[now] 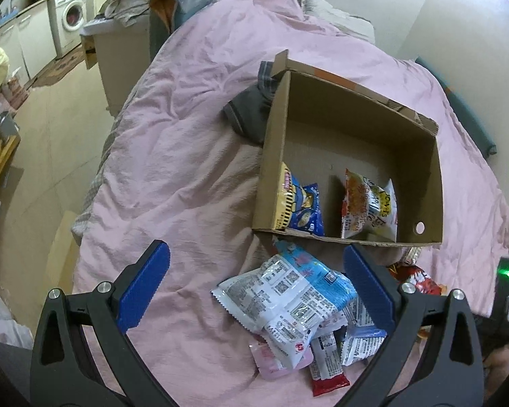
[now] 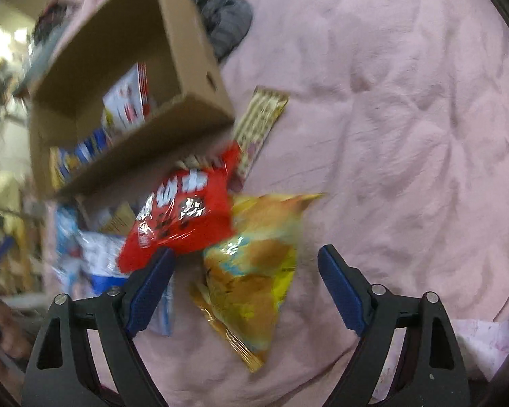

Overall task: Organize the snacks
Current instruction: 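Grasp orange-yellow bag with right tool while left tool reaches the blue-white bag, then grasp blue-white bag with left tool while right tool holds orange-yellow bag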

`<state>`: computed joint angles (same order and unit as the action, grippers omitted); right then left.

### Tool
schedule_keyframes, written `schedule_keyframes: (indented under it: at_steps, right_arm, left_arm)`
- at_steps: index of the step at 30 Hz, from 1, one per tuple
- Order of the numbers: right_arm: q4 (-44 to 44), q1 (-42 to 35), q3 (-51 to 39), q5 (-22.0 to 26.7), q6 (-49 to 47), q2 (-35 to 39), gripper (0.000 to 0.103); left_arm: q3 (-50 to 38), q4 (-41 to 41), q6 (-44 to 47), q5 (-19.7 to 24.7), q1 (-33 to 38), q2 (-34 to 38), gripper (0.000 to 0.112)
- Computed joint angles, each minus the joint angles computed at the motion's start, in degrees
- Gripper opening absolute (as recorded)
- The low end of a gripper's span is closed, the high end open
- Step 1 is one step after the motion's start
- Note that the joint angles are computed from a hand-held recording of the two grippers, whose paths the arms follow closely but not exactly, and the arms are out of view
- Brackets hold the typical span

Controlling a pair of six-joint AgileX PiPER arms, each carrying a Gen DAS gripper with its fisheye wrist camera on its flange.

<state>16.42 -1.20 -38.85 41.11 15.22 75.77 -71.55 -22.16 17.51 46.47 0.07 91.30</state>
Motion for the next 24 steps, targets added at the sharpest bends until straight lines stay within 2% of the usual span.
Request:
schedule_keyframes:
  at_steps: [2, 3, 4, 5, 9, 12, 13, 15, 17, 20, 22, 24]
  right_arm:
    - [-4.64, 3.56, -1.62, 0.13, 3.26, 2.33, 0.070]
    - [-6.56, 4.71, -2.06, 0.23, 4.79, 2.83, 0.059]
    - [-7.89, 5.29, -2.27, 0.29, 5.62, 3.12, 0.053]
    - [-8.17, 5.34, -2.18, 0.35, 5.86, 2.78, 0.051]
    - [-16.31, 6.78, -1.71, 1.78, 14.01, -2.49, 0.051]
    - [-23.64, 5.64, -0.67, 2.81, 22.65, -9.03, 0.051]
    - [-24.42, 4.34, 0.04, 1.84, 24.02, -12.55, 0.051]
    - [-21.67, 1.84, 1.16, -0.87, 21.99, -17.34, 0.051]
    - [-24.86, 4.10, 0.79, -1.18, 24.71, -19.25, 0.051]
    - [-19.88, 3.20, 0.33, -2.61, 20.26, -17.64, 0.051]
    - [-15.57, 1.52, 0.24, -3.39, 15.47, -16.29, 0.051]
    - [-15.09, 2.15, -0.20, -3.31, 15.29, -15.92, 0.051]
  left_arm:
    - [-0.96, 0.25, -1.20, 1.00, 0.42, 1.07, 0.101]
    - [-1.22, 0.41, -1.50, 1.26, 0.55, 1.33, 0.101]
    - [-1.49, 0.84, -2.01, 1.45, 0.55, 1.68, 0.101]
    - [-1.78, 1.27, -2.15, 1.67, 0.53, 2.05, 0.101]
    - [-2.75, 3.95, -2.37, 3.89, -0.57, 3.75, 0.101]
    - [-2.61, 5.31, -2.18, 5.59, -1.89, 4.99, 0.101]
    - [-2.40, 4.84, -1.82, 5.94, -2.04, 5.20, 0.101]
    - [-2.50, 3.44, -0.82, 7.65, -2.44, 6.35, 0.101]
    - [-3.08, 3.37, 0.03, 9.34, -3.85, 8.14, 0.101]
    - [-3.62, 5.66, 0.63, 9.76, -6.66, 10.24, 0.101]
    - [-3.65, 9.65, 1.05, 8.22, -9.42, 11.29, 0.101]
    - [-4.86, 11.34, 1.86, 8.38, -10.83, 13.57, 0.101]
